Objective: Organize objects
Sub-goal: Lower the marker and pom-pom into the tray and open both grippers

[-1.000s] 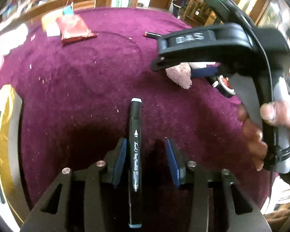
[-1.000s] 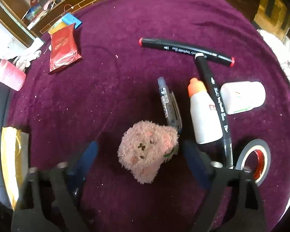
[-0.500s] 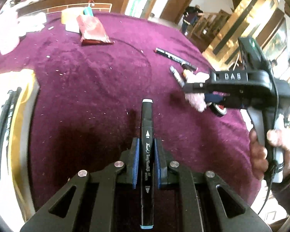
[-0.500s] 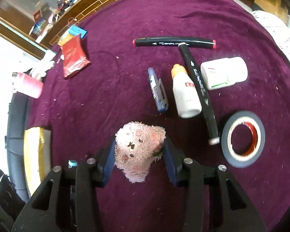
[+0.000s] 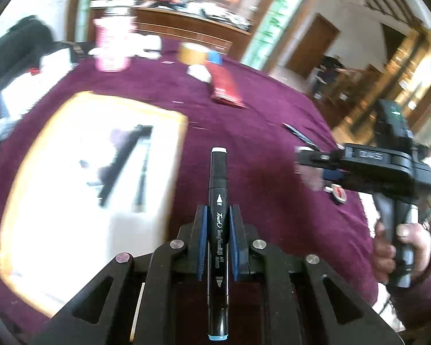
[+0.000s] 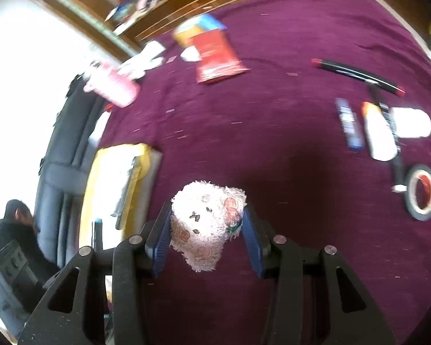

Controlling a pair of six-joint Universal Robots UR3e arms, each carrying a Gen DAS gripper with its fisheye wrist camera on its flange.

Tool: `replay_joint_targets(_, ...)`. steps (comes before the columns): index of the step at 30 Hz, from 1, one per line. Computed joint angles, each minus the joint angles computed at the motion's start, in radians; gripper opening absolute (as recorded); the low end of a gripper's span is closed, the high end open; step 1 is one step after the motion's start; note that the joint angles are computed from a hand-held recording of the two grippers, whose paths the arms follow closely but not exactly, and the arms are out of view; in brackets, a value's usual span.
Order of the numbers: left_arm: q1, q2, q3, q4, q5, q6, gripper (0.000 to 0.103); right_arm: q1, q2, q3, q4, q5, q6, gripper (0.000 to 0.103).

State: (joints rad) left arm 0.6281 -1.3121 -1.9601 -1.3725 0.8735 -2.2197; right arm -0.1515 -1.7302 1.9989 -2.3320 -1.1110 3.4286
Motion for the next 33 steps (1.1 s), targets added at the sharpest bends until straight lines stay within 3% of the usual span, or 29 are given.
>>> replay_joint_targets(7, 0.118, -0.157, 0.06, 0.131, 0.078, -0.011, 0.011, 0.236, 0.27, -0.27, -0.069, -0.045, 0.104, 0.045)
replay_joint_targets(16, 0.054, -0.488, 0.274, 0.256, 0.18, -0.055, 0.011, 0.446, 0.65, -0.703, 0.015, -0.11, 0.167, 0.045)
replay_joint_targets(21, 0.023, -0.602, 0.374, 0.231, 0.242, -0.047, 0.011, 0.519, 0.799, -0.888, 0.086, -0.119, 0.169, 0.045)
replay_joint_targets(30, -0.001, -0.666, 0.495, 0.121, 0.246, -0.023, 0.014, 0.568, 0.95, -1.091, 0.174, -0.089, 0.156, 0.045)
replay_joint_targets(32, 0.01, -0.664, 0.531, 0.084, 0.239, -0.026, 0.02, 0.566, 0.958, -1.094, 0.176, -0.078, 0.156, 0.045)
replay_joint_targets(33, 0.015, -0.664, 0.545, 0.074, 0.236, -0.027, 0.032, 0.565, 0.962, -1.097, 0.179, -0.072, 0.154, 0.045)
